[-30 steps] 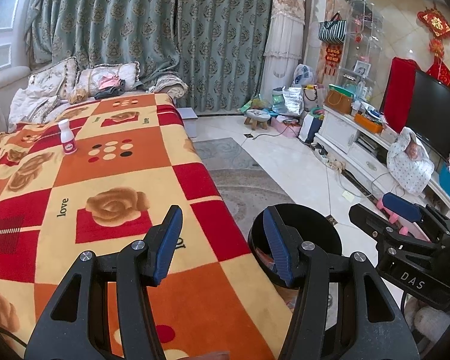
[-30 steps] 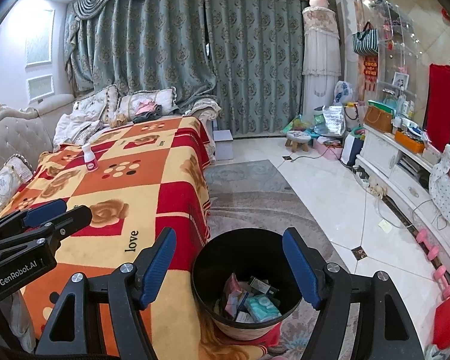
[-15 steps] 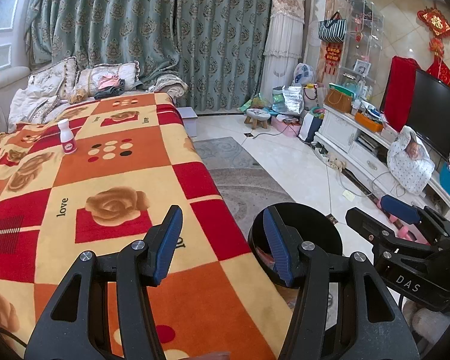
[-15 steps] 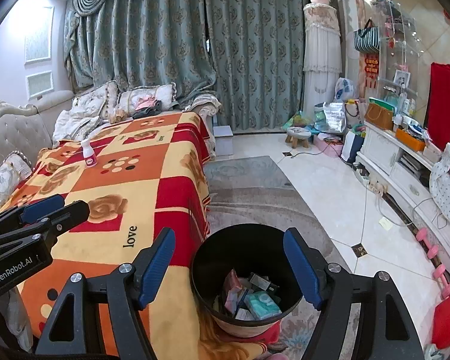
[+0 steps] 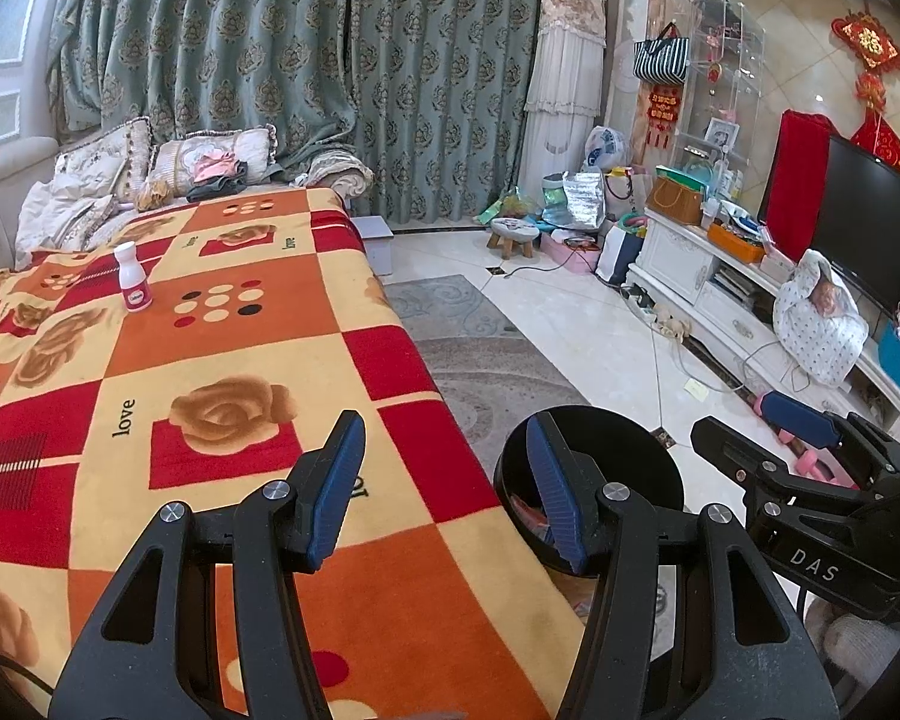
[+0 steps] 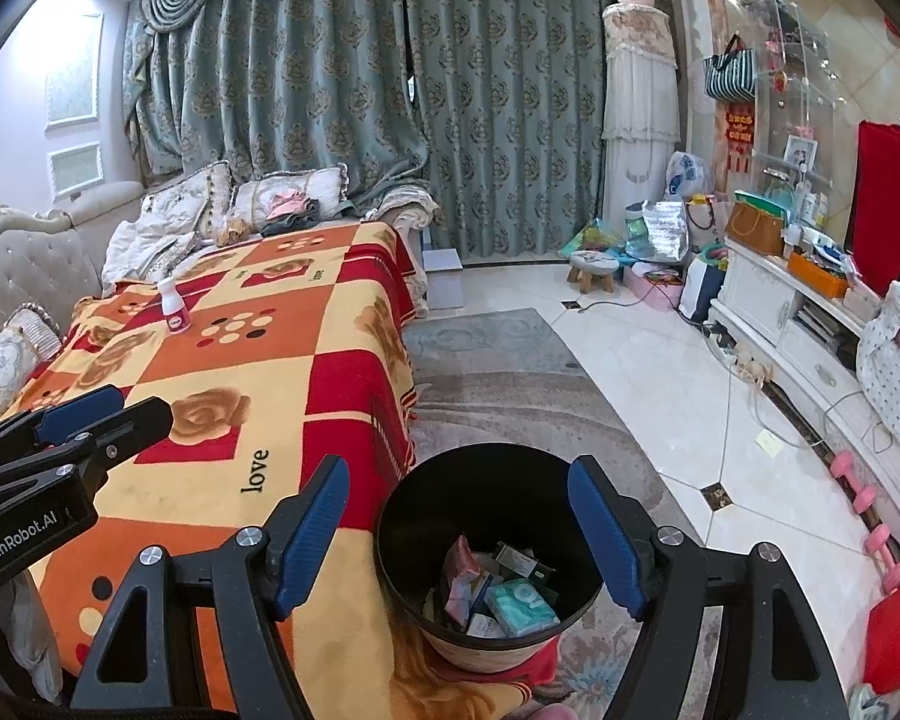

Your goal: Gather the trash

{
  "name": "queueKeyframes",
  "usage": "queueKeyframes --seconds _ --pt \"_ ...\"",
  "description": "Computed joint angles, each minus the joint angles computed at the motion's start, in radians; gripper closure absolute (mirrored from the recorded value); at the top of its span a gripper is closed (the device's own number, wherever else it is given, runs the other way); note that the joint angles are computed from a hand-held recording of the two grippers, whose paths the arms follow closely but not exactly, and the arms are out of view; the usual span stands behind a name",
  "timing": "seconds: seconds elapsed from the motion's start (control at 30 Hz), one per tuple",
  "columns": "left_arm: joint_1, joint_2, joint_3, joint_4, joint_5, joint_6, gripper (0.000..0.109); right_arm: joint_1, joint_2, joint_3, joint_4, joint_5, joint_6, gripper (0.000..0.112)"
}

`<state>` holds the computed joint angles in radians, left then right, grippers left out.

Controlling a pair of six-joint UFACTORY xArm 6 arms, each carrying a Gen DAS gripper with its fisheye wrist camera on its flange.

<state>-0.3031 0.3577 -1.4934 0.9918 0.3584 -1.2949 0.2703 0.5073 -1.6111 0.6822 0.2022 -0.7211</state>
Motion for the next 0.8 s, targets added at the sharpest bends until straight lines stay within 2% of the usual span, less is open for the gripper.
queueKeyframes --seconds 0.8 --pt "-0.003 0.011 -0.007 -0.006 0.001 0.006 0.054 -0.003 0.006 0.002 -0.016 0.001 0.013 0.038"
